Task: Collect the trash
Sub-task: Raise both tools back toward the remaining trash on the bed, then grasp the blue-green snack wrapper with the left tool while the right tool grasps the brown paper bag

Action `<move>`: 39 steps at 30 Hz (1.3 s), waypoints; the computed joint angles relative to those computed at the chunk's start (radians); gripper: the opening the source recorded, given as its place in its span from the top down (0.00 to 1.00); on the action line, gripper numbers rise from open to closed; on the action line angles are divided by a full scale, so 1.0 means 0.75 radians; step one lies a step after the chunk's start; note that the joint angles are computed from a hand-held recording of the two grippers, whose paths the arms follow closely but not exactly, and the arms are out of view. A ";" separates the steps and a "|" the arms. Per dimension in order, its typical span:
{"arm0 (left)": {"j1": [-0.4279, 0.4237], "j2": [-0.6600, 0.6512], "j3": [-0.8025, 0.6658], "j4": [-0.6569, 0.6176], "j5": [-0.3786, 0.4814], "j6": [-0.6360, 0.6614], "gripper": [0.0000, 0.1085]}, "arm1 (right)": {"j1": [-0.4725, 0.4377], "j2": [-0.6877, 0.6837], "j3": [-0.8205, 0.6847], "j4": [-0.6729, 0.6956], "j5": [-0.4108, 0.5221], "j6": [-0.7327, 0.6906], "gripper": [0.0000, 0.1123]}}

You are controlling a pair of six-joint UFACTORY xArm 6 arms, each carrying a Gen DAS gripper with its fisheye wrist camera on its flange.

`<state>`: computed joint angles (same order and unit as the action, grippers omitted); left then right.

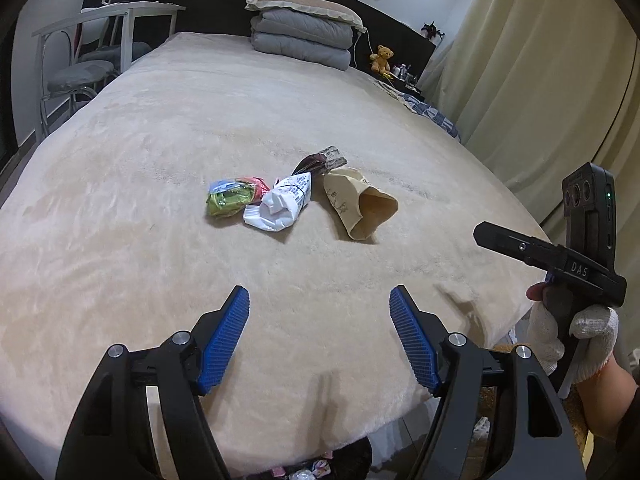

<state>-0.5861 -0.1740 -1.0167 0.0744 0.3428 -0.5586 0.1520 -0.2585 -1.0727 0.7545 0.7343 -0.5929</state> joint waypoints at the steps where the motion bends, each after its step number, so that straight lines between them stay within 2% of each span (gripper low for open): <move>1: 0.016 0.026 -0.026 -0.028 0.010 0.039 0.35 | 0.006 0.030 -0.028 0.000 -0.002 -0.002 0.18; 2: 0.031 0.050 -0.050 -0.031 0.021 0.054 0.35 | 0.010 0.058 -0.052 -0.006 -0.005 0.000 0.18; 4: 0.070 0.103 -0.104 0.043 0.055 0.009 0.27 | 0.018 0.110 -0.098 -0.016 -0.009 0.016 0.18; 5: 0.092 0.131 -0.132 0.085 0.071 -0.028 0.27 | 0.022 0.143 -0.127 -0.020 -0.002 0.027 0.18; 8: 0.139 0.213 -0.206 0.050 0.082 0.001 0.27 | 0.030 0.235 -0.211 -0.035 0.019 0.069 0.18; 9: 0.150 0.236 -0.230 0.049 0.086 0.009 0.27 | 0.031 0.269 -0.245 -0.038 0.043 0.076 0.15; 14: 0.181 0.359 -0.366 0.089 0.126 0.029 0.27 | 0.036 0.398 -0.374 -0.059 0.090 0.145 0.14; 24: 0.224 0.511 -0.517 -0.133 0.143 0.262 0.27 | 0.022 0.546 -0.550 -0.017 0.215 0.220 0.14; 26: 0.236 0.532 -0.546 -0.125 0.168 0.250 0.28 | 0.018 0.571 -0.578 -0.008 0.243 0.233 0.14; 29: 0.246 0.563 -0.583 -0.245 0.194 0.309 0.29 | 0.014 0.598 -0.609 -0.001 0.278 0.243 0.14; 33: 0.228 0.591 -0.625 -0.168 0.217 0.302 0.29 | 0.011 0.608 -0.624 0.006 0.300 0.246 0.14; 36: 0.215 0.628 -0.679 -0.087 0.264 0.268 0.40 | 0.013 0.621 -0.642 -0.008 0.315 0.259 0.14; 37: 0.210 0.640 -0.694 -0.055 0.286 0.253 0.42 | 0.015 0.622 -0.642 -0.022 0.320 0.268 0.15; 39: 0.196 0.654 -0.704 0.029 0.315 0.227 0.44 | 0.020 0.626 -0.645 -0.056 0.326 0.285 0.25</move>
